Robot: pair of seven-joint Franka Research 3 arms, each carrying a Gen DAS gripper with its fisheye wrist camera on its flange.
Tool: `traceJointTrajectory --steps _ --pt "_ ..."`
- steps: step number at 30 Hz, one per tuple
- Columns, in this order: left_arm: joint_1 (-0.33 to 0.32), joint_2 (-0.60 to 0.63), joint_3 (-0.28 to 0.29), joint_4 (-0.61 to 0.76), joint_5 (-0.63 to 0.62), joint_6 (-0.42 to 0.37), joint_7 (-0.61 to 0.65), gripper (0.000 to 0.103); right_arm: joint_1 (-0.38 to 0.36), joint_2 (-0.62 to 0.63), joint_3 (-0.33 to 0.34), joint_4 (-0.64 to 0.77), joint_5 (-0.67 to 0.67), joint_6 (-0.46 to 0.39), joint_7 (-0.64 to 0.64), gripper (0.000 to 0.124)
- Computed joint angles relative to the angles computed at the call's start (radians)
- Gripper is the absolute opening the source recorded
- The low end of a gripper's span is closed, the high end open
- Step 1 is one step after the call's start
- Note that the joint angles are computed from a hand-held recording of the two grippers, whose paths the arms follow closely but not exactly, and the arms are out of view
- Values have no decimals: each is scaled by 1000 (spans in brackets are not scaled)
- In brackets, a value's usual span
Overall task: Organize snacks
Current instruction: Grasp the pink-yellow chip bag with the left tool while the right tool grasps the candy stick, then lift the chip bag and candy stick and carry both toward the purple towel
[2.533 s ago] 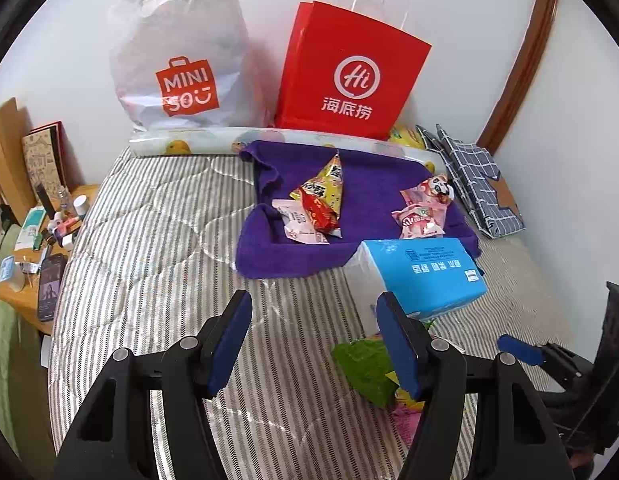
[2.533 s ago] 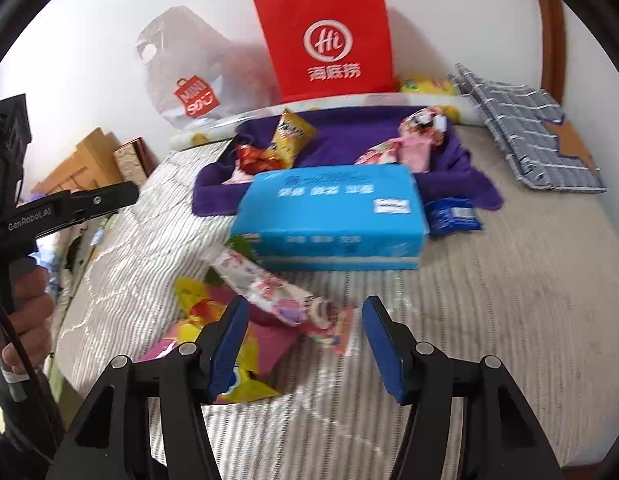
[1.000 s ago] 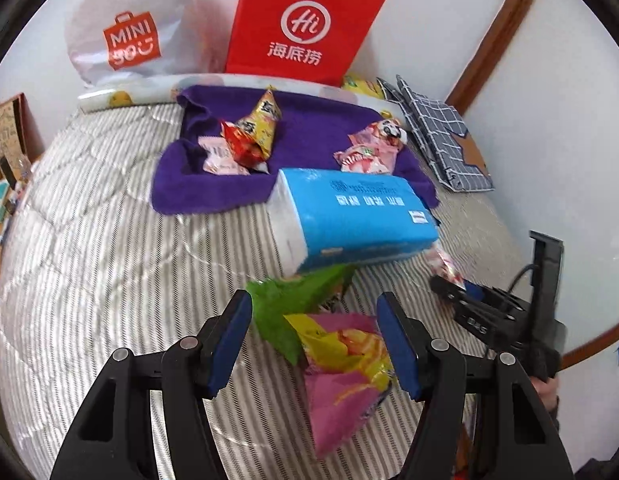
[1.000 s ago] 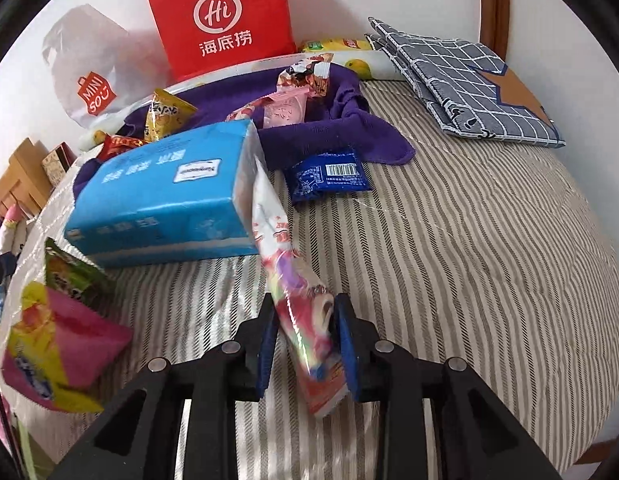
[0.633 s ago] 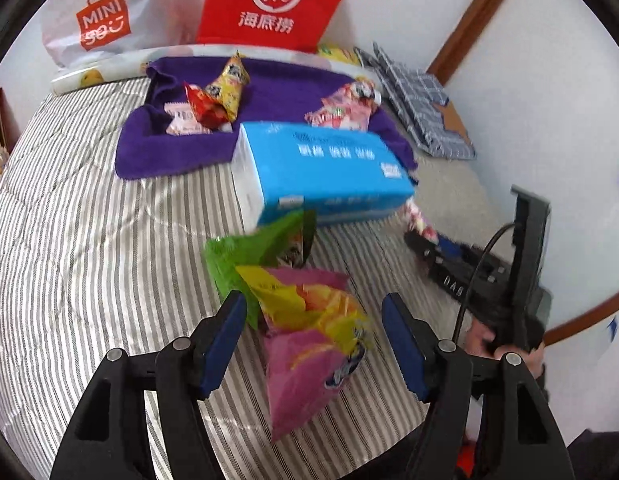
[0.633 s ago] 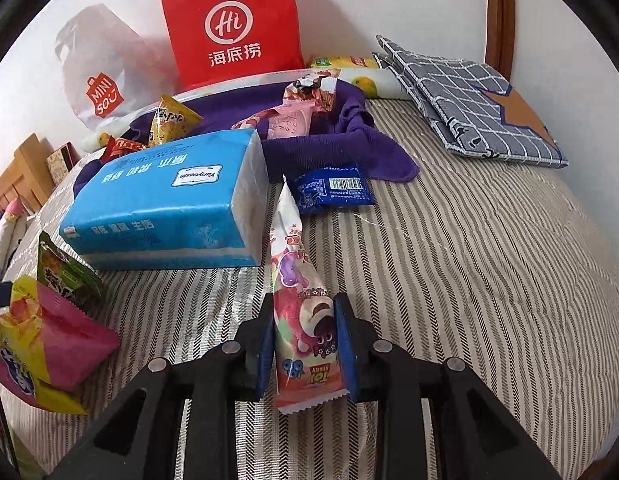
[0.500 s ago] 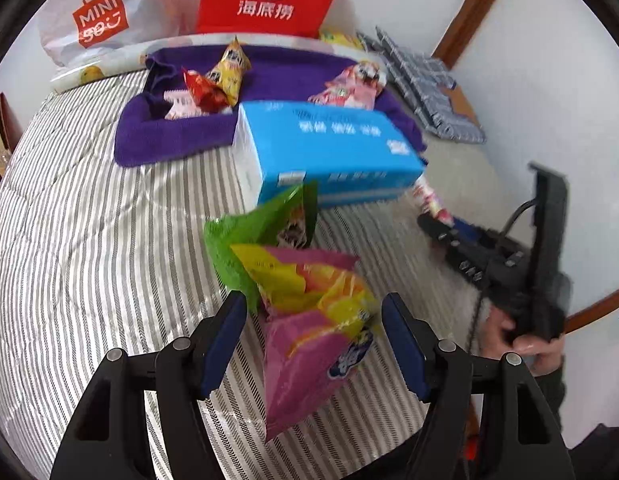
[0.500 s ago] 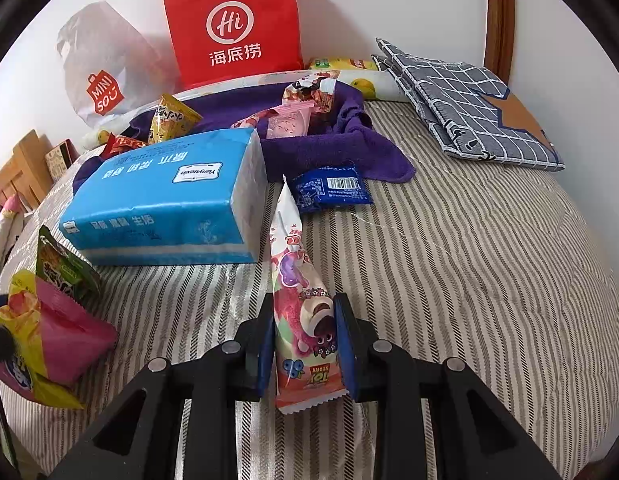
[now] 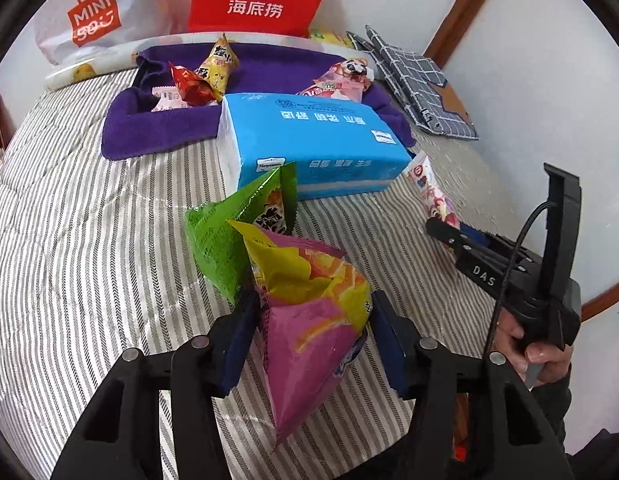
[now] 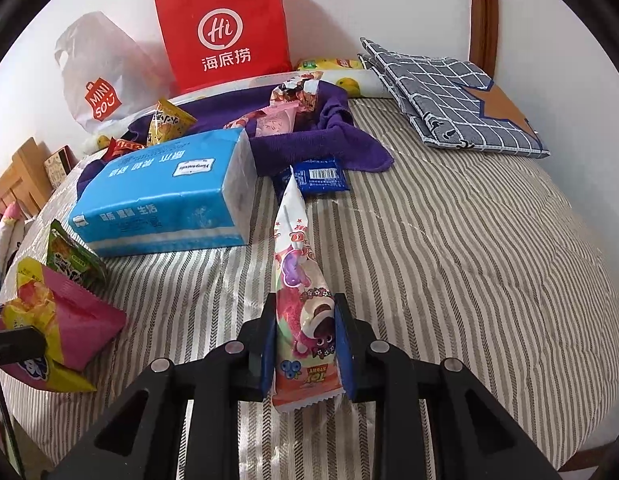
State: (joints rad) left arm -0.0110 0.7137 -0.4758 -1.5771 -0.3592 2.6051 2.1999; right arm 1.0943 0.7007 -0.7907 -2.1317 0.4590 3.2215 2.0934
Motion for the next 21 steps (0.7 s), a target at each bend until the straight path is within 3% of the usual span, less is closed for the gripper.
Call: traceJointTrajectory --steps 5,9,12,21 --pt "43 -38 -36 -56 -49 32 40 55 24 8 -21 0 -7 -37 34 24" --pt "88 -82 -69 -105 -112 54 91 55 5 -21 0 -17 -21 -11 52 24" --pt "113 -104 -82 -118 -163 69 130 55 32 -14 -31 -14 -19 -27 63 24" --pt "105 -92 -41 -46 -224 70 138 55 25 3 -56 20 -97 -83 107 24"
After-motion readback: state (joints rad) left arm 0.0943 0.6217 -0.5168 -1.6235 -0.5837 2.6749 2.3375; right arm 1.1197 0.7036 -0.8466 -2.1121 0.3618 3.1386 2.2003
